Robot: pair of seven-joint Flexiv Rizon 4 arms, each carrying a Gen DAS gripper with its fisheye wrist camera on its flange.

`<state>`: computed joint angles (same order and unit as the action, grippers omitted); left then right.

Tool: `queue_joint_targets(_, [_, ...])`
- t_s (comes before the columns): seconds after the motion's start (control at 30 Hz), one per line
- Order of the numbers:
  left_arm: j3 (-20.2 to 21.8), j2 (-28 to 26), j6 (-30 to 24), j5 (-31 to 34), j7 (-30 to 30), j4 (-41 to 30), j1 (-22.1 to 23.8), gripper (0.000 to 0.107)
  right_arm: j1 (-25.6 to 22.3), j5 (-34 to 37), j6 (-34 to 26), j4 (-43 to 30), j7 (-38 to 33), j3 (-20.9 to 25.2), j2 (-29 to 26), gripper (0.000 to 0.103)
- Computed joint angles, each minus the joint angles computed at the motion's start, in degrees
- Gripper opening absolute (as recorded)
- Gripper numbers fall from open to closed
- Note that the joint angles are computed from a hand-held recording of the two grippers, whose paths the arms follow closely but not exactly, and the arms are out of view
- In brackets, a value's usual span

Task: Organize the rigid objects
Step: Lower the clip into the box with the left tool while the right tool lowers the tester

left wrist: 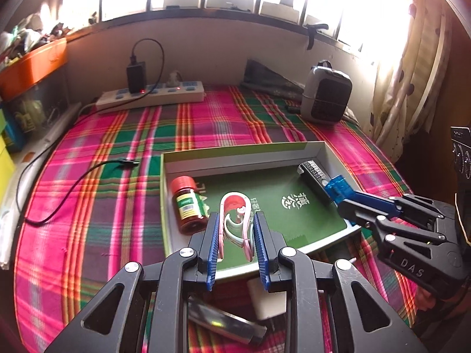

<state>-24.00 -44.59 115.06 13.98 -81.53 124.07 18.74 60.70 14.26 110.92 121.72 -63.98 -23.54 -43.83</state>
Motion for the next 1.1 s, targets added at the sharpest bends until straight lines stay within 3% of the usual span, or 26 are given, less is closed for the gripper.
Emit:
queue_joint_targets(0.4, [1.86,-2.55,-4.13,-4.12,2.88,-4.15,-3.94,0.022,-11.18,-7.27,-1.73,-3.98,-0.72,9.85,-0.84,0.023])
queue_joint_targets(0.7, [2.76,-3.54,-6.32,-7.04,5.21,-5.67,-5.91,0.022,-12.35,-10.38,-4.49,-5.60,0.77,9.85,-2.08,0.023])
queue_joint_targets(1.1, [3.37,-4.13,-6.75,-9.04,6.29,-5.97,-6.81,0.022,-8.57,-10.69,-6.08,-5.70,4.15,4.55,-3.71,0.023])
